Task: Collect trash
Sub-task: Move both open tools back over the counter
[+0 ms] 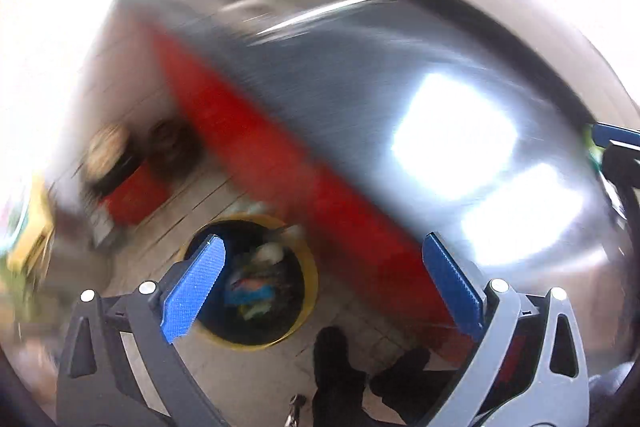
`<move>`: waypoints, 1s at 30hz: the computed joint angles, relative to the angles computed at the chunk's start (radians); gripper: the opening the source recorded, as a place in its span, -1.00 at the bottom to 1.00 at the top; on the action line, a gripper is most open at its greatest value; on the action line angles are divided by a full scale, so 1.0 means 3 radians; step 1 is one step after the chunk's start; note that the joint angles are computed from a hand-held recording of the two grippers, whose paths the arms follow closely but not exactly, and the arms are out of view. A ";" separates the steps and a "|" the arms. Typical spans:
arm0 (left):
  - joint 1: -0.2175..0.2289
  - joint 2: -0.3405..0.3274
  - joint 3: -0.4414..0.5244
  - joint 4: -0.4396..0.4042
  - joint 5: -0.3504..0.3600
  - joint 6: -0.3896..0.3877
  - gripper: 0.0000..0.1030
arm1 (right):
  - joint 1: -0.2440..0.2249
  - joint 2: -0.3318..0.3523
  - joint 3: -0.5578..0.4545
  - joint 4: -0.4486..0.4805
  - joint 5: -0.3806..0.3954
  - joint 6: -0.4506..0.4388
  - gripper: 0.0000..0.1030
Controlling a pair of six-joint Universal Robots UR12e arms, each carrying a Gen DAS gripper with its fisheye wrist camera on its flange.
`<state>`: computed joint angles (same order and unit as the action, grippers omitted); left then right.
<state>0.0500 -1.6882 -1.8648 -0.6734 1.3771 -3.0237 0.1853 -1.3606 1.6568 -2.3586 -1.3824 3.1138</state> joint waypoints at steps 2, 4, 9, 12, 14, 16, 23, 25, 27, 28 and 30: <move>-0.0163 -0.0083 0.0154 -0.0072 -0.0126 0.0216 0.87 | -0.0123 -0.0153 0.0160 -0.0121 -0.0150 0.0202 0.65; -0.0331 -0.0163 0.0294 -0.0140 -0.0198 0.0414 0.87 | -0.0263 -0.0335 0.0349 -0.0267 -0.0368 0.0427 0.65; -0.0783 -0.0351 0.0592 -0.0156 -0.0344 0.0853 0.87 | -0.0621 -0.0753 0.0760 -0.0467 -0.0765 0.0869 0.65; -0.1009 -0.0442 0.0751 -0.0195 -0.0381 0.0922 0.87 | -0.0821 -0.0967 0.0974 -0.0507 -0.0927 0.1044 0.65; -0.1133 -0.0495 0.0857 -0.0269 -0.0390 0.0916 0.87 | -0.0968 -0.1113 0.1106 -0.0500 -0.0974 0.1101 0.65; -0.1235 -0.0544 0.0950 -0.0356 -0.0359 0.0930 0.87 | -0.1078 -0.1222 0.1206 -0.0489 -0.0973 0.1132 0.65; -0.1488 -0.0766 0.1262 -0.0621 -0.0212 0.0743 0.87 | -0.1330 -0.1318 0.1390 -0.0519 -0.0893 0.1016 0.65; -0.1553 -0.0861 0.1383 -0.0709 -0.0161 0.0598 0.87 | -0.1390 -0.1287 0.1402 -0.0521 -0.0851 0.0947 0.65; -0.1629 -0.0994 0.1558 -0.0855 -0.0105 0.0406 0.87 | -0.1461 -0.1259 0.1423 -0.0535 -0.0792 0.0854 0.65; -0.1657 -0.1051 0.1631 -0.0916 -0.0084 0.0327 0.87 | -0.1487 -0.1239 0.1428 -0.0542 -0.0762 0.0820 0.65; -0.1724 -0.1198 0.1809 -0.1061 -0.0011 0.0105 0.87 | -0.1540 -0.1203 0.1433 -0.0534 -0.0710 0.0751 0.65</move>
<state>-0.4671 -2.0477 -1.3220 -0.9916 1.3739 -2.9923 -0.2766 -1.7216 2.0866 -2.5188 -1.5955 3.3393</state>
